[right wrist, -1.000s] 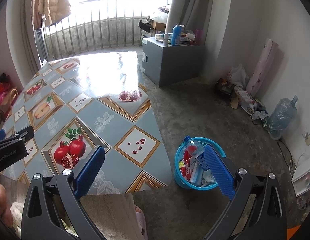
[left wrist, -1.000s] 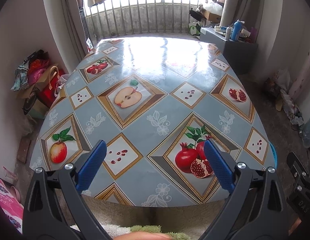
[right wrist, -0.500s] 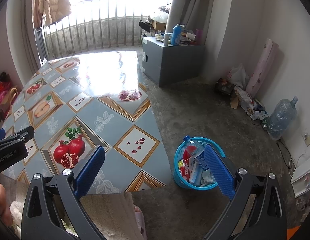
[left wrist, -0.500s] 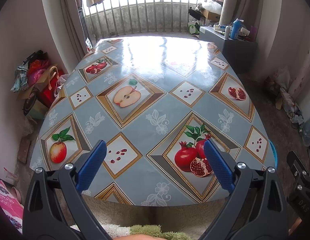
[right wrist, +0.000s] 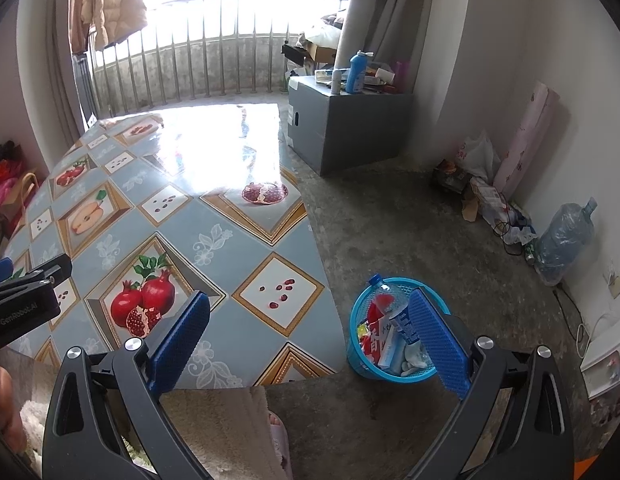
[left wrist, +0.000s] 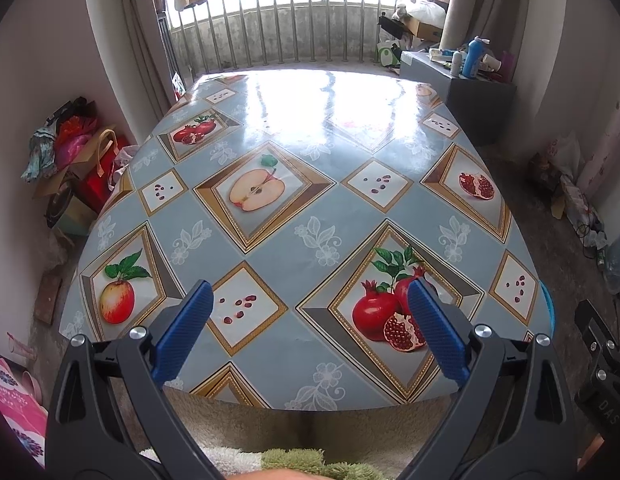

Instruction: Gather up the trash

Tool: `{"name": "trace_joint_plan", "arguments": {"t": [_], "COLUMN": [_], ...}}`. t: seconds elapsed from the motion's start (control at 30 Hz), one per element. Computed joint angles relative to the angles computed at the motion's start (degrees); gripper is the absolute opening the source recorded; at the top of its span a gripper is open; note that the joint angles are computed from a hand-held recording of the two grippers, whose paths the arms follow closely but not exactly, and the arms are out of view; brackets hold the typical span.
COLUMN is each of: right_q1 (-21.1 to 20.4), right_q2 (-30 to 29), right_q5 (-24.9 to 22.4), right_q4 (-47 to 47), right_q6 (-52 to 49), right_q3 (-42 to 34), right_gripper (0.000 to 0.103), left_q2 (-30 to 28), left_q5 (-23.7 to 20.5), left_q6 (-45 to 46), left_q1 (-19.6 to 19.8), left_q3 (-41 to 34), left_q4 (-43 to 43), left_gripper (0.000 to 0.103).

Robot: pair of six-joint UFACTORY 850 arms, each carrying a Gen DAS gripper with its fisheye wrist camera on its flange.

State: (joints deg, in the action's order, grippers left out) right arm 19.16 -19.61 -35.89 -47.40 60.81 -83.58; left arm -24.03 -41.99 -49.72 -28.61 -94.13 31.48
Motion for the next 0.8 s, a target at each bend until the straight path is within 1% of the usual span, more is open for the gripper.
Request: {"name": "trace_joint_plan", "arguments": {"t": [0.8], "right_q1": [0.24], "right_q2": [-0.15], "right_q5": [0.44], "right_q4": [0.66], "right_q6": [-1.33], "right_q3": [-0.31], "right_gripper": [0.097], "left_q2": [0.41], "left_q5": [0.18], "left_q6": [0.81], "left_q1": [0.53], "left_q3": [0.85], "left_q4": [-1.11], "left_gripper": [0.093]}}
